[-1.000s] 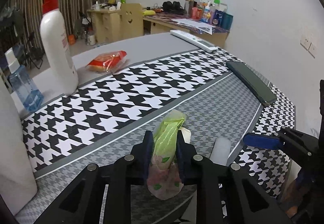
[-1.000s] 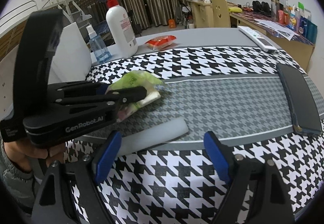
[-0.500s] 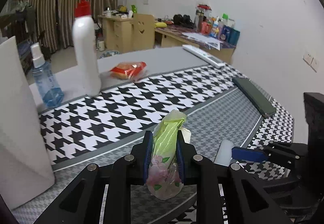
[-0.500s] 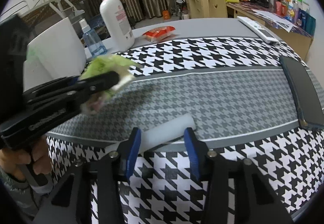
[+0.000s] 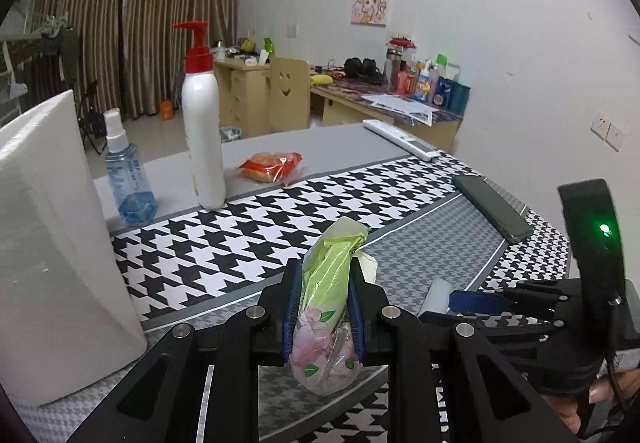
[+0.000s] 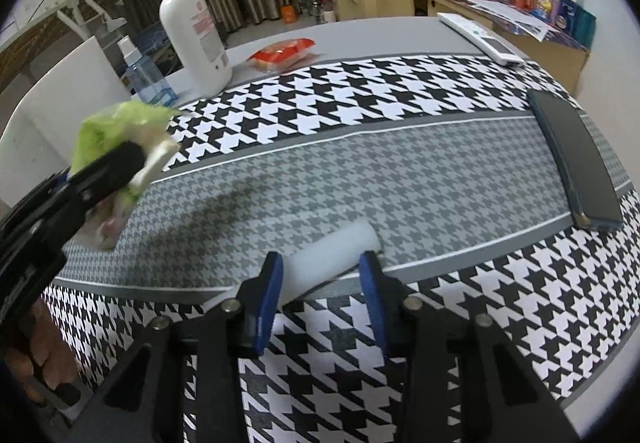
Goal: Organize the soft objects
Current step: 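Close left tool on the snack bag while right tool closes on the white foam stick, then carry snack bag in left tool while right tool carries foam stick to the foam box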
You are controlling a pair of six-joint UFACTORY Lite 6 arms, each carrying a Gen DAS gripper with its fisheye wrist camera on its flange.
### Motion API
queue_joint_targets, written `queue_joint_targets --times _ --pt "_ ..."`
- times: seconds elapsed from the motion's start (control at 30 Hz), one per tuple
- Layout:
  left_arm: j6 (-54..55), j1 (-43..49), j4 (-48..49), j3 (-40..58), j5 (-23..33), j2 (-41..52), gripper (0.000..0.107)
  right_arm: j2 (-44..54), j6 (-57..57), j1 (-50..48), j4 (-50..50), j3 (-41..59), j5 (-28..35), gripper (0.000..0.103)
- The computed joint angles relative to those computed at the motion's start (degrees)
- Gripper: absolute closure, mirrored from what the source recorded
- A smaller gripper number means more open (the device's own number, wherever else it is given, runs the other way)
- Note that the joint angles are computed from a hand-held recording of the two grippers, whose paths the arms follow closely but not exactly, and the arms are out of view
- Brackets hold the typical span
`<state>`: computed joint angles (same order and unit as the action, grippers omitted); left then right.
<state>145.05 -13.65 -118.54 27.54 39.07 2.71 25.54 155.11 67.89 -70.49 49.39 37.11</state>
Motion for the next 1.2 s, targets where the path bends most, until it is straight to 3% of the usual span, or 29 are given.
queue_joint_targets --times 0.1,0.13,0.17,0.2,0.27,0.37,0.7,1.2 --pt "-0.3 1.9 1.6 -1.7 1.6 -2.2 0.084 1.3 -1.0 -0.8 -0.4 1.5 0.6 0.062" --pt "-0.8 2.6 2.6 -2.2 2.2 -3.0 0.084 1.3 0.1 -0.8 -1.6 1.4 1.0 0.067" --pt "-1.2 3.3 3.6 -2.5 2.7 -3.7 0.084 1.0 1.3 -0.8 -2.6 1.0 1.0 0.08" --pt "-1.3 3.7 3.9 -2.8 3.0 -4.1 0.084 0.6 3.8 -1.1 -4.7 0.0 0.4 0.087" --pt "-1.1 4.6 4.3 -3.7 3.3 -5.3 0.084 -0.8 8.2 -1.1 -8.3 -2.3 0.3 0.091" --pt "-2.3 6.5 6.1 -4.4 4.0 -7.2 0.084 -2.2 12.6 0.0 -12.2 -4.3 1.6 0.091" --pt "-6.7 14.0 12.3 -7.3 5.7 -15.9 0.084 -4.9 0.6 5.9 -5.4 1.5 11.7 0.091" --pt "-14.7 22.8 20.7 -8.3 8.4 -26.1 0.083 -4.9 -9.4 8.9 -5.2 8.6 19.0 0.091"
